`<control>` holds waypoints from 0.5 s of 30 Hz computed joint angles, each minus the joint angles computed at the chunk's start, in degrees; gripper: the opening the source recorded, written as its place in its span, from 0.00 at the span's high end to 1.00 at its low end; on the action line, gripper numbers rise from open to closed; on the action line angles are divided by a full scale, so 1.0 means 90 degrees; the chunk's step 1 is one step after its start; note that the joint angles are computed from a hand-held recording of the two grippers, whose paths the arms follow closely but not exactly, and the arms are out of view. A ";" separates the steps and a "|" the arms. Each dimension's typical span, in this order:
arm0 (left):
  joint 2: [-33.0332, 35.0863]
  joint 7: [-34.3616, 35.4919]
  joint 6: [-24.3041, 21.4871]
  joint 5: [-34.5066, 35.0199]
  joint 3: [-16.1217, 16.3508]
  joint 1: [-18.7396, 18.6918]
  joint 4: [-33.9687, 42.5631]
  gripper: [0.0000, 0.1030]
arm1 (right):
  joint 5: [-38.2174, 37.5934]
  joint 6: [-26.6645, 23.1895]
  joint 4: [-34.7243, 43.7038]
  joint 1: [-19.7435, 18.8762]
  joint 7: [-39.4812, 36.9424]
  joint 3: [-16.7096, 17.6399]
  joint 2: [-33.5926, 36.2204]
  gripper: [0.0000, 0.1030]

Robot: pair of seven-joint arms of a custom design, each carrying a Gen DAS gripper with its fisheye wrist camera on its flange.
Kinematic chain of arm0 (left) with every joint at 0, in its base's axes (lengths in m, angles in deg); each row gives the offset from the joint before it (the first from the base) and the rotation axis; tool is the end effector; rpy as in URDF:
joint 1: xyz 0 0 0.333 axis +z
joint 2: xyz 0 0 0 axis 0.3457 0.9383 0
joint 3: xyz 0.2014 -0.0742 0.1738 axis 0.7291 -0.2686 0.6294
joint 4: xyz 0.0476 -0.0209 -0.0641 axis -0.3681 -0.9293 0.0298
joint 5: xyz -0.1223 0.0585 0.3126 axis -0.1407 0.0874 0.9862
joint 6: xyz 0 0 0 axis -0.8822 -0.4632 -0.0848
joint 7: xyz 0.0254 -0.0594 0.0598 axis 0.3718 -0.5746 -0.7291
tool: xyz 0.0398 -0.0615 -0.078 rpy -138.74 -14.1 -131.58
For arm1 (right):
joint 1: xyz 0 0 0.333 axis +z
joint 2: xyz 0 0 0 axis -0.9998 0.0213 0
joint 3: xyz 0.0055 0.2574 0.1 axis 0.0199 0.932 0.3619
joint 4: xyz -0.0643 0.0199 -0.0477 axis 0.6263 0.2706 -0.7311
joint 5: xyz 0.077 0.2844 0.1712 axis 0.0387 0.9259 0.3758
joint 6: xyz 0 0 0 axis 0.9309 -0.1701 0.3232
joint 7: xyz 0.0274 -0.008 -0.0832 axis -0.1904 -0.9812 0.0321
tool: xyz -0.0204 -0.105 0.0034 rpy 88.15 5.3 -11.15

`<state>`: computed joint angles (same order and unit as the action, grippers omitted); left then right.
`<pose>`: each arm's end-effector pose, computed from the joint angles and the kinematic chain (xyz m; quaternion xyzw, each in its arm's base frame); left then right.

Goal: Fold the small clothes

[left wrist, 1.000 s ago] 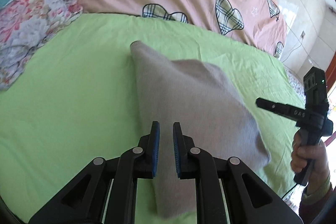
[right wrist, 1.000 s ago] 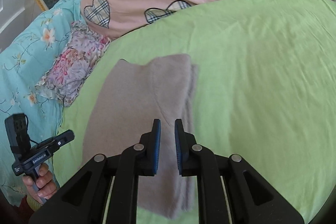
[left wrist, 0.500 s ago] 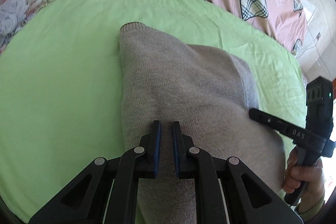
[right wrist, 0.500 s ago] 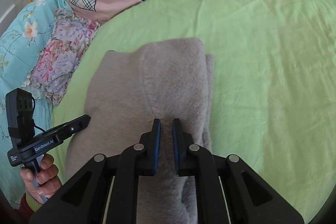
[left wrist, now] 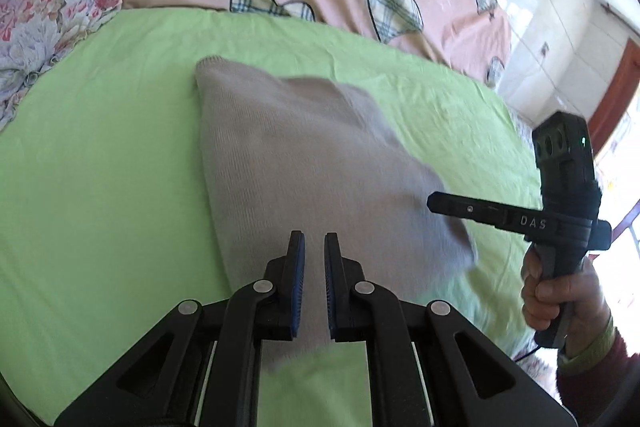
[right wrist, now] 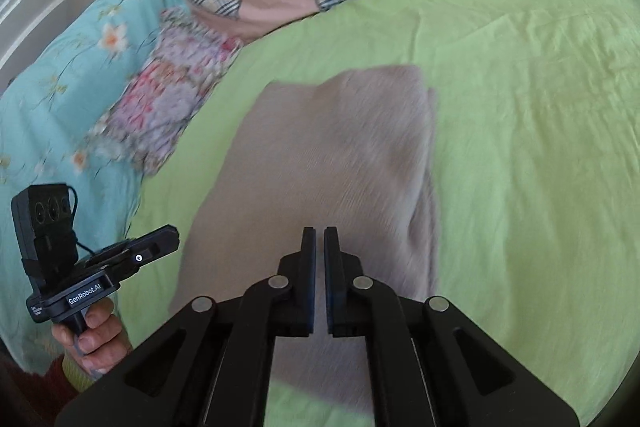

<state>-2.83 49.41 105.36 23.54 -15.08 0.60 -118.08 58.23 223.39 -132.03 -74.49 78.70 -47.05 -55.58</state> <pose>0.6357 -0.3644 0.4203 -0.4029 0.8359 -0.3727 0.0083 0.5025 0.2004 0.3723 -0.5082 0.7322 -0.0772 0.4469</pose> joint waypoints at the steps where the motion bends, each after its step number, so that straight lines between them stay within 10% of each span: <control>1: -0.0159 0.0079 -0.0045 -0.0026 0.0094 -0.0019 -0.0345 0.93 | 0.0193 -0.0044 -0.0139 0.0268 -0.0110 -0.0143 -0.0054 0.95; 5: -0.0169 -0.0142 0.0250 0.0148 0.0131 0.0010 -0.0900 0.92 | 0.1392 -0.0427 -0.0433 0.1717 -0.0804 -0.1217 -0.0028 0.95; 10: -0.0344 -0.0439 0.0649 0.0083 0.0156 -0.0024 -0.1280 0.92 | 0.2356 0.0203 -0.0810 0.1971 -0.1330 -0.1281 0.0009 1.00; 15: -0.0551 -0.0575 0.0935 0.0024 0.0069 0.0046 -0.1706 0.92 | 0.4452 -0.0224 -0.0498 0.3931 -0.2980 -0.2671 0.0136 1.00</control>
